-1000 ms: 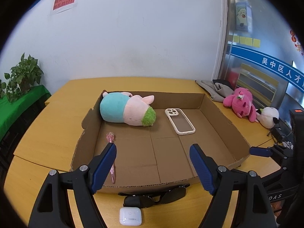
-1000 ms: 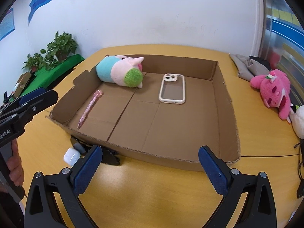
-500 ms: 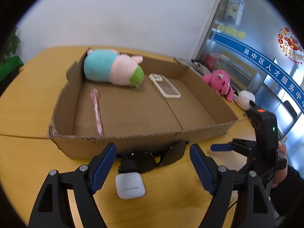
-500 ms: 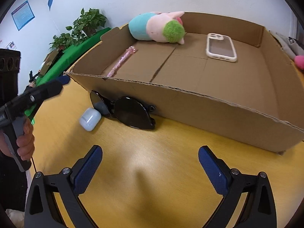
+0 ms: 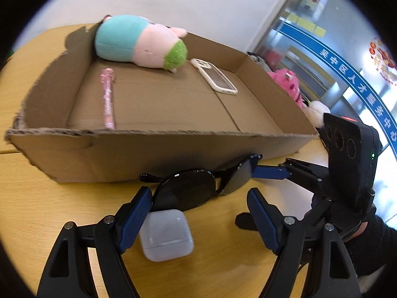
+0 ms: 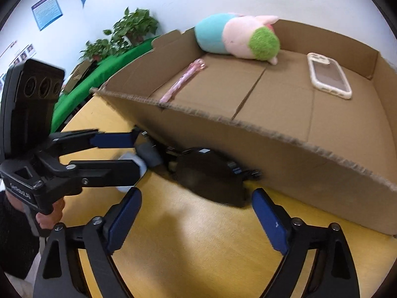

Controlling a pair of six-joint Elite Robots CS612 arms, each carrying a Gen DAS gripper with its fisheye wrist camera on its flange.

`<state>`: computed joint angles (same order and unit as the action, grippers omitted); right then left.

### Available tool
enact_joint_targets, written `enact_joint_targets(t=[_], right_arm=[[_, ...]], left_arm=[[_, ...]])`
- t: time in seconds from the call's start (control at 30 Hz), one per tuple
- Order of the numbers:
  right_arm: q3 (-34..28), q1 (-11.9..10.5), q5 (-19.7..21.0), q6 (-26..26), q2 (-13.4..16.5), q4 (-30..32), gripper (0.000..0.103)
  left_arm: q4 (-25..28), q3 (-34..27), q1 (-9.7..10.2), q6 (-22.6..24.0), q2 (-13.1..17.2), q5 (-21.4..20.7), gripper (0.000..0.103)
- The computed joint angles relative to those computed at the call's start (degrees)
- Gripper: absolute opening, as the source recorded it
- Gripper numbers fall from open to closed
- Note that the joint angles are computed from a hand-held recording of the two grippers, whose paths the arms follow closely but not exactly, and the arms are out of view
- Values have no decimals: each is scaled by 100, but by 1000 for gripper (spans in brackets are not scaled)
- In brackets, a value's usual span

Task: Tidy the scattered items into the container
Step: 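Close the right gripper on the sunglasses frame and lift them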

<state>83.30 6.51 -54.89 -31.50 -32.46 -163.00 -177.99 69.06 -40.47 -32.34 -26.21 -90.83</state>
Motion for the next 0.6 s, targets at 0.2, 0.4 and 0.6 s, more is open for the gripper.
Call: enact_joint_targets(t=[0.2,0.4,0.6], right_arm=[[267,-142,112,-377,-166,199,93],[705,-339,42,-995,-421,421,94],[862,-523,-277,-2071,-642,854,94]], left_arm=[[262,-48,-86,393,-25,-208,78],[532,-81,-236,1083,-54,-509,78],[538,-50,-192,1583,-117,-543,78]])
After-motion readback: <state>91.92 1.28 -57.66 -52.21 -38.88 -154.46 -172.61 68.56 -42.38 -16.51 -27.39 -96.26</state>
